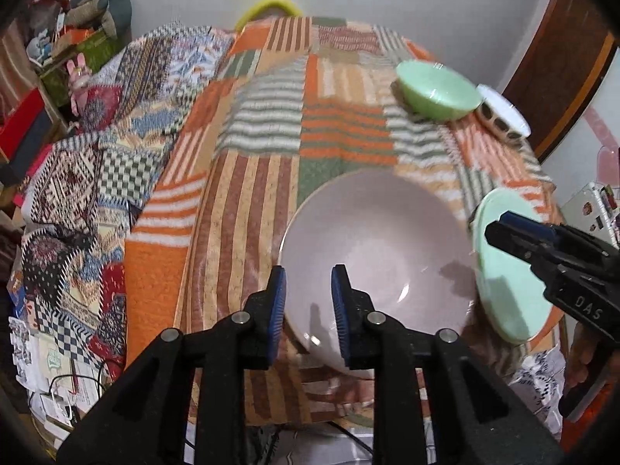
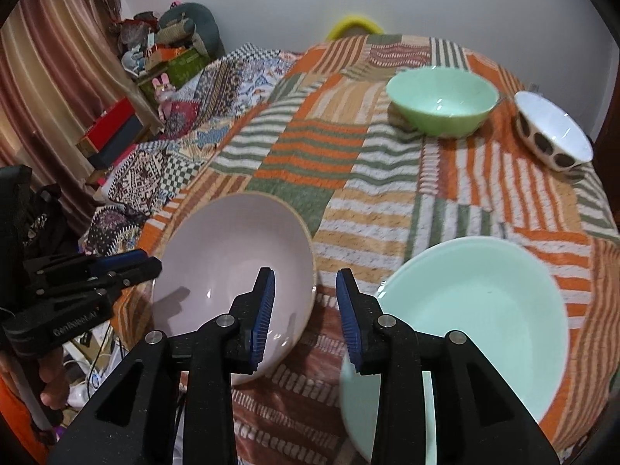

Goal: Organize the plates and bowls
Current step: 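Lower the pinkish-beige bowl onto the bedspread and open both grippers, then grasp the mint-green bowl rim with both grippers and lift it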

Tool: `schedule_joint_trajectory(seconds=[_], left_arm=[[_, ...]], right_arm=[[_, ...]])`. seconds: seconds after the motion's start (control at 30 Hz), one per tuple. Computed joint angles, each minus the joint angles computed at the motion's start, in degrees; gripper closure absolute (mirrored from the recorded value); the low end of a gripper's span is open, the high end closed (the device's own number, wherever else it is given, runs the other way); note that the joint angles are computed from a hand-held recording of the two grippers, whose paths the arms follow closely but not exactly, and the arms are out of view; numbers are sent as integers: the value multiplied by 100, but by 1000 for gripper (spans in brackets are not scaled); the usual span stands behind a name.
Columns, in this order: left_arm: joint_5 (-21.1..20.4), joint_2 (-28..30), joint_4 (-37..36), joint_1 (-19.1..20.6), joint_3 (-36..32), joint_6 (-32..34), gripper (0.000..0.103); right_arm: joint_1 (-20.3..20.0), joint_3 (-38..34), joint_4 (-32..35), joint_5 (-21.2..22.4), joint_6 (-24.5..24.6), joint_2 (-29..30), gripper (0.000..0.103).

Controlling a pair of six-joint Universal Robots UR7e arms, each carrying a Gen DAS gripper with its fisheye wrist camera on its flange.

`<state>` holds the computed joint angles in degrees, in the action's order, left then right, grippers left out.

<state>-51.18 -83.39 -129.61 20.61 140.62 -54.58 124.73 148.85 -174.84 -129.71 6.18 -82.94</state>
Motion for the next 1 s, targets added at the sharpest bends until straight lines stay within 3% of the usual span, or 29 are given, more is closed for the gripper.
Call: schedule_joint_trajectory(seconds=[0.07,0.3,0.47,0.7,1.0], left_arm=[[97,-30,-3,-141,-55,-4,69],[532,186,-294,-640,-323,360,58],[653,525,-959,-702,-533,835,43],[584,1271,-1850,-302,-1023,1459,32],[549,2130,-2480,357,-1638,2176,30]], right_arm=[[67,18,21,-84,-55,-192,70],[253,10,-47,-502,-226,-715,62],[254,-27,-280,-787,-445,-1041,53],[-140,-124,-623,-853,-780,-1280,48],[-1128,-408,-898,-321,-1077,-1173,48]])
